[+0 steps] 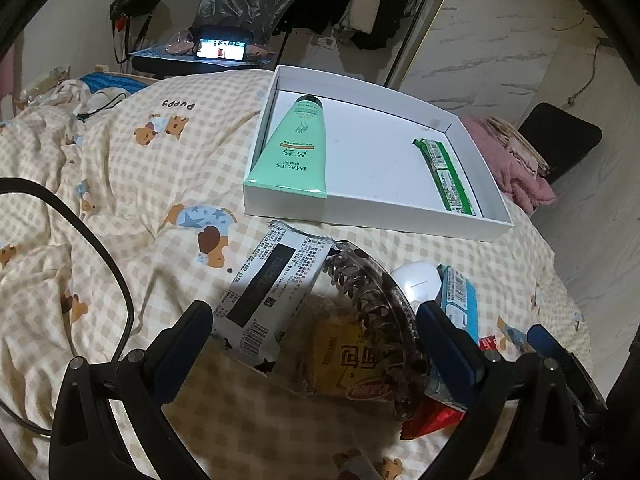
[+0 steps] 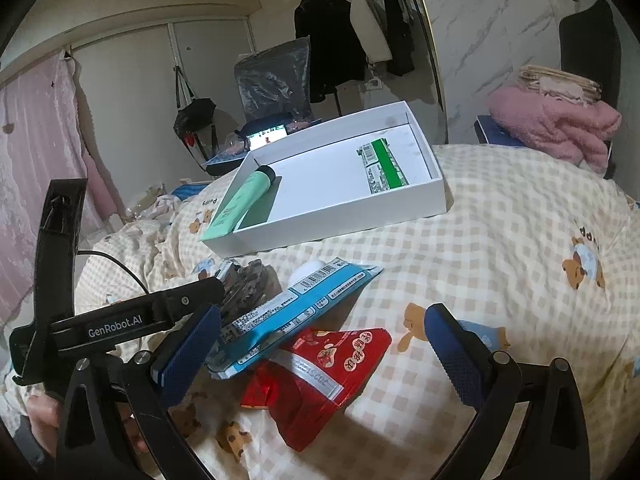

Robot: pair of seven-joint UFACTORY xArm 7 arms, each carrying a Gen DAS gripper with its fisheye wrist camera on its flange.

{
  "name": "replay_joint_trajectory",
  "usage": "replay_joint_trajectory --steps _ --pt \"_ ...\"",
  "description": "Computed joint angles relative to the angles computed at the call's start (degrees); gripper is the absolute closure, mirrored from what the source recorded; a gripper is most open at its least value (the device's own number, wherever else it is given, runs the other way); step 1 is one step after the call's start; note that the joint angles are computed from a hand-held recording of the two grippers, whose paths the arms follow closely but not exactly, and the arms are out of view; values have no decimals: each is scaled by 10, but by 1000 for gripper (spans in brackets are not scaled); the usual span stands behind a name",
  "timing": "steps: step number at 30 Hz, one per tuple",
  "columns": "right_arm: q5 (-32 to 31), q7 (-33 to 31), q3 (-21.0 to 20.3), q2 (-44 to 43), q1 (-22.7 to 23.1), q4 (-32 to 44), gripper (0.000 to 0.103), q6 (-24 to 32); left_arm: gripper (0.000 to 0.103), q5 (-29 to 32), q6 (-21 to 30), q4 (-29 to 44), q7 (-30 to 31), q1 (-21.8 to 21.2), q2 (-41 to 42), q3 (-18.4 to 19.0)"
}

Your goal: Organize objects

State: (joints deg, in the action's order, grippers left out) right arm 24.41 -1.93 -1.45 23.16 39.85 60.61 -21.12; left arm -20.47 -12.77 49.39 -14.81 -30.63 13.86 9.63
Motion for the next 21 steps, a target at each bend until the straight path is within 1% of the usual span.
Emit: replay_joint_trajectory --steps 2,4,5,8,10,12,15,16,18,19,21 --pt "-11 8 12 -1 -14 -1 1 2 1 4 -3 -1 -1 8 0 -8" --pt "-9 8 8 -1 -9 -1 1 2 1 -3 1 1 3 -5 1 5" --pt "-9 9 7 -1 -8 -2 1 3 1 -3 0 0 2 -2 0 1" --pt "-18 18 15 -3 -18 -4 1 1 1 15 -5 -4 -13 39 -4 -36" --pt "-18 20 14 -3 -16 -5 1 0 1 21 -5 -5 -19 51 -5 -47" --pt "-20 23 15 -3 -19 -4 1 2 1 35 -2 -5 -30 75 -6 -68" --pt "-28 32 21 -3 -27 -4 1 5 1 48 -5 -8 -37 83 -7 -75" --pt "-29 34 20 -4 -26 -5 1 5 2 49 -6 -8 -37 81 -7 -73" --pt "-34 38 22 -4 -30 -6 1 5 11 46 -7 -8 -35 71 -8 -64" --pt "-34 38 20 -4 -27 -6 1 5 12 49 -5 -7 -37 77 -7 -69" --pt "-37 41 21 -4 -29 -7 1 3 19 53 4 -4 -45 87 -6 -76"
